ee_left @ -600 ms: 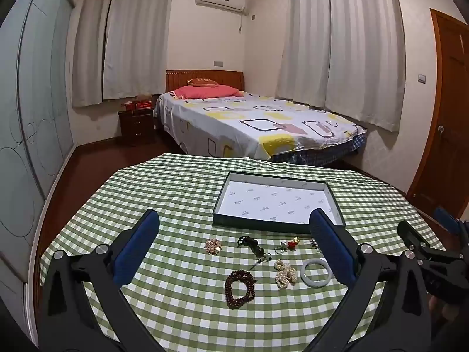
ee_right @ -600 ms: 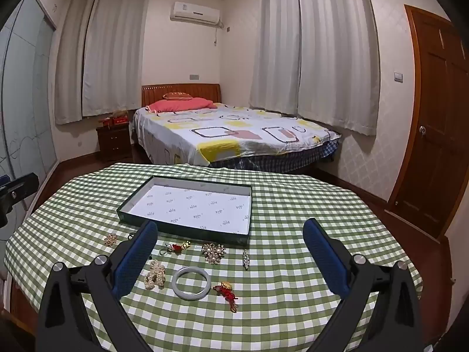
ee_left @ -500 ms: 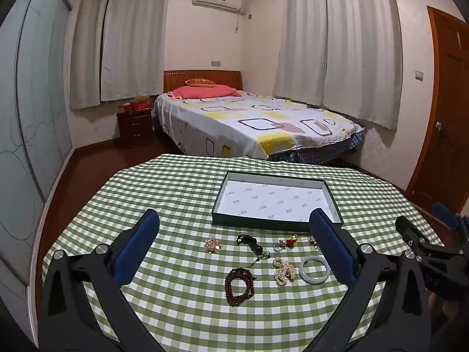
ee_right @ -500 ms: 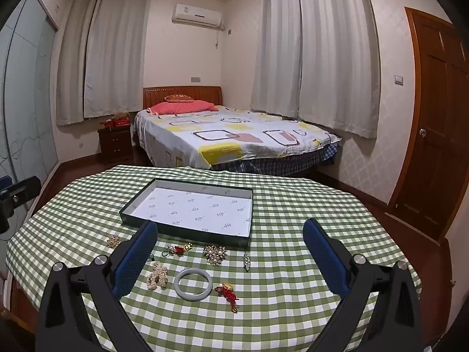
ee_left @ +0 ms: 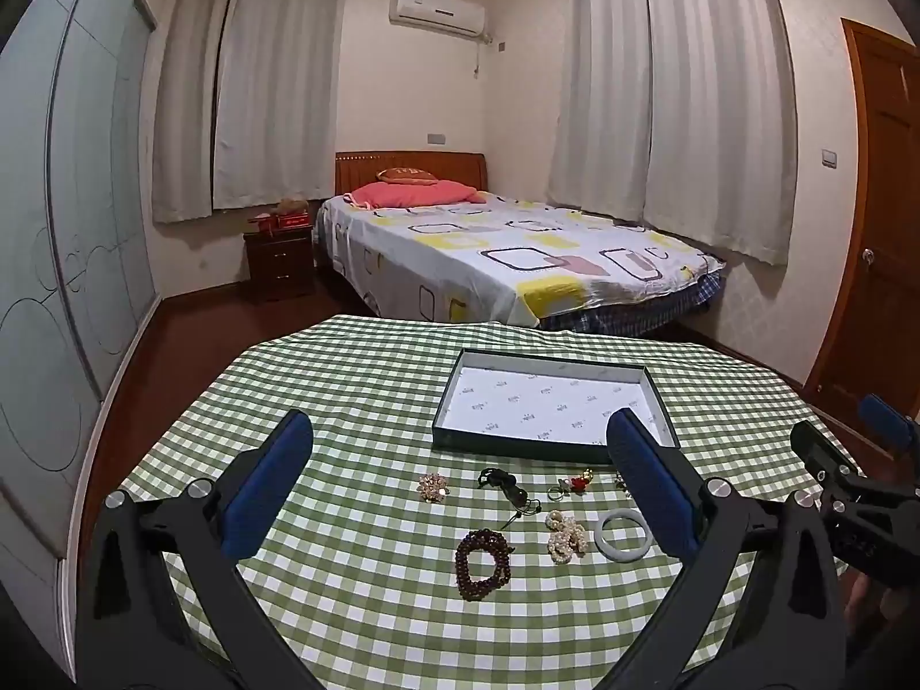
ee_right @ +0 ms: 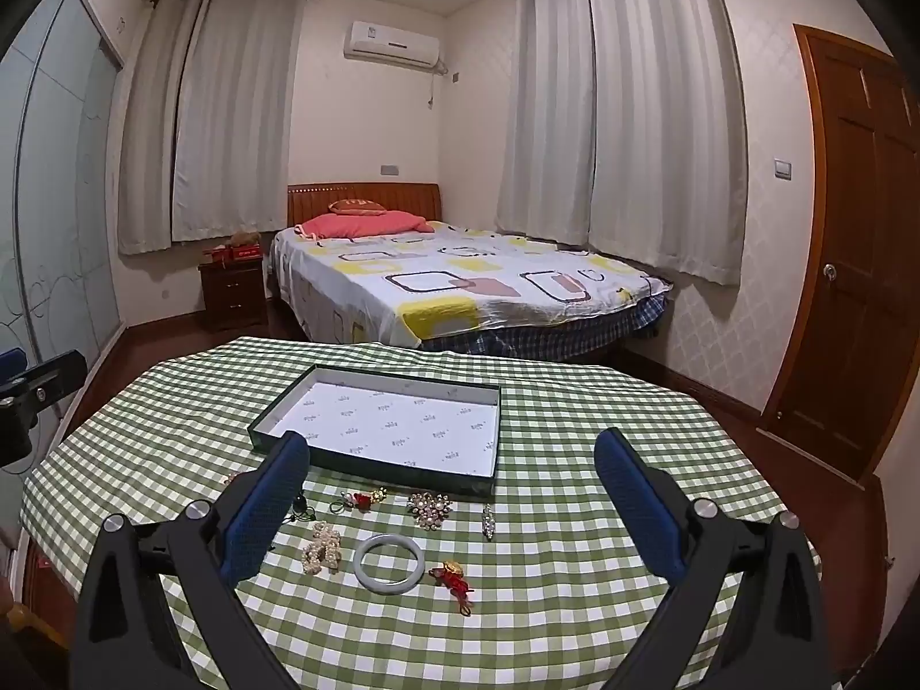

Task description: Organize jewelry

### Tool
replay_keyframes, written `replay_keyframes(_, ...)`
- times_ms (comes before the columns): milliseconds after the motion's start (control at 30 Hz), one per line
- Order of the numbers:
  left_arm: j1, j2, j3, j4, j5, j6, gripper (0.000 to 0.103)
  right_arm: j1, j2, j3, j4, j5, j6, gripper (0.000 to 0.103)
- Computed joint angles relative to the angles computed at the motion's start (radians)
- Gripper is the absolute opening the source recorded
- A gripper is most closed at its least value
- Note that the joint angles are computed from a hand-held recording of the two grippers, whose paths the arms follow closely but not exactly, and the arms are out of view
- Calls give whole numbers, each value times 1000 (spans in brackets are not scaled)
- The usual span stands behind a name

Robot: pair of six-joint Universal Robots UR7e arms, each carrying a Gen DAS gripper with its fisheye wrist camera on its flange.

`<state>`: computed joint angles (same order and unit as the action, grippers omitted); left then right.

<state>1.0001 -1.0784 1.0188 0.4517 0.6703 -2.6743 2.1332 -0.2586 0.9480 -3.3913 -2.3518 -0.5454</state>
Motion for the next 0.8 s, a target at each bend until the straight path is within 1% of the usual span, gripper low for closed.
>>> replay_keyframes(233, -7, 5, -5, 17, -9, -11, 100, 7, -1, -4, 1, -1, -2, 97)
replay_keyframes(800, -3, -6, 26, -4, -3, -10, 100, 3, 2, 11, -22, 7, -9, 97)
